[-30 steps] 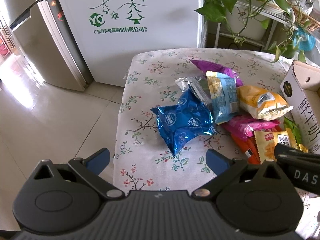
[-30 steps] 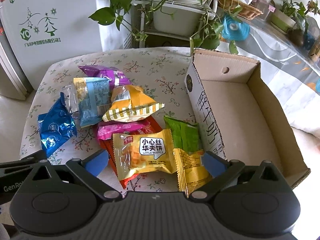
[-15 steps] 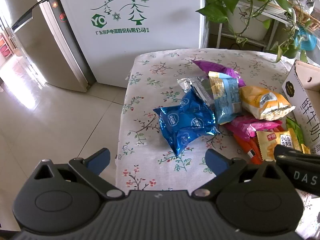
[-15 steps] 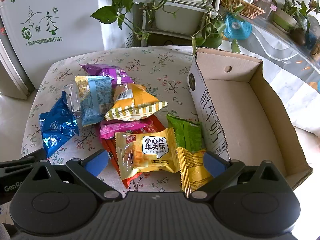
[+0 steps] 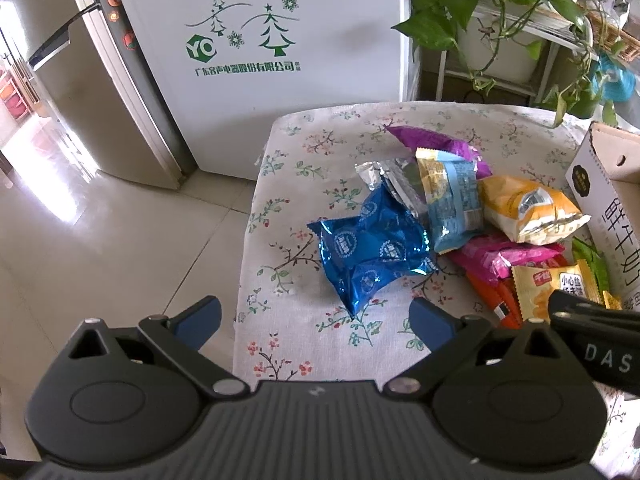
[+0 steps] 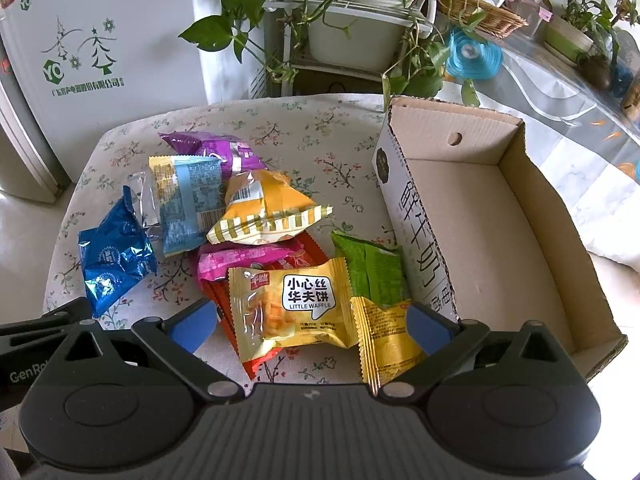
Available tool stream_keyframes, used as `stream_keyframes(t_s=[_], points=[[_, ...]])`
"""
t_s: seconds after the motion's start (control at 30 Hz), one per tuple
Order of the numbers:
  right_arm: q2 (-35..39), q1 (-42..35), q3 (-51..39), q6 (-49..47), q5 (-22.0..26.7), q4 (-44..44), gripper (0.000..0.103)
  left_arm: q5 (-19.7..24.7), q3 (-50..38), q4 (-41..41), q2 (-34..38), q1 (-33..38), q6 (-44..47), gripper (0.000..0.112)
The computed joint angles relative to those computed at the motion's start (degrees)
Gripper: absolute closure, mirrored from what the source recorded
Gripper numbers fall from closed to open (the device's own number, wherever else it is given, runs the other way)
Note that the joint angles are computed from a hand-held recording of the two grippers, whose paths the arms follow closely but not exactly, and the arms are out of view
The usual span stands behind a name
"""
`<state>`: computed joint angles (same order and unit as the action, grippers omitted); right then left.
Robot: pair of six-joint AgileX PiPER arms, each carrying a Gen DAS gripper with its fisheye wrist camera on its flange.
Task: Organize snacks
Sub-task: 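Lower the left tool onto the blue foil bag while the right tool approaches the yellow waffle packet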
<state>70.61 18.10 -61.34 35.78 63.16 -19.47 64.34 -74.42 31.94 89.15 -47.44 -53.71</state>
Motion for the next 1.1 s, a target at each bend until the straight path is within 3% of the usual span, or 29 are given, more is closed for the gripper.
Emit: stream_keyframes(t_s=[0.4, 0.53, 0.83, 1.1], points=[[-1.9, -3.9, 0.5, -3.3, -2.3, 2.5, 0.000, 3.1, -6.5, 2.7, 3.0, -1.4, 8.8, 0.013], [-2.6, -5.5, 1.0, -2.8, -3.9, 2.8, 0.000, -0.5, -8.2, -2.5, 3.1, 2.2, 13.0, 0.013], [-6.4, -11.7, 5.1, -11.2, -11.1, 9.2, 0.000, -6.3, -11.7, -15.7, 4.5, 11.3, 19.0, 0.012], [-10.0, -28.6, 7.5, -36.4, -10.5, 33.6, 0.000, -9.5, -12.3, -28.5, 4.0, 19.9, 22.5, 0.012]])
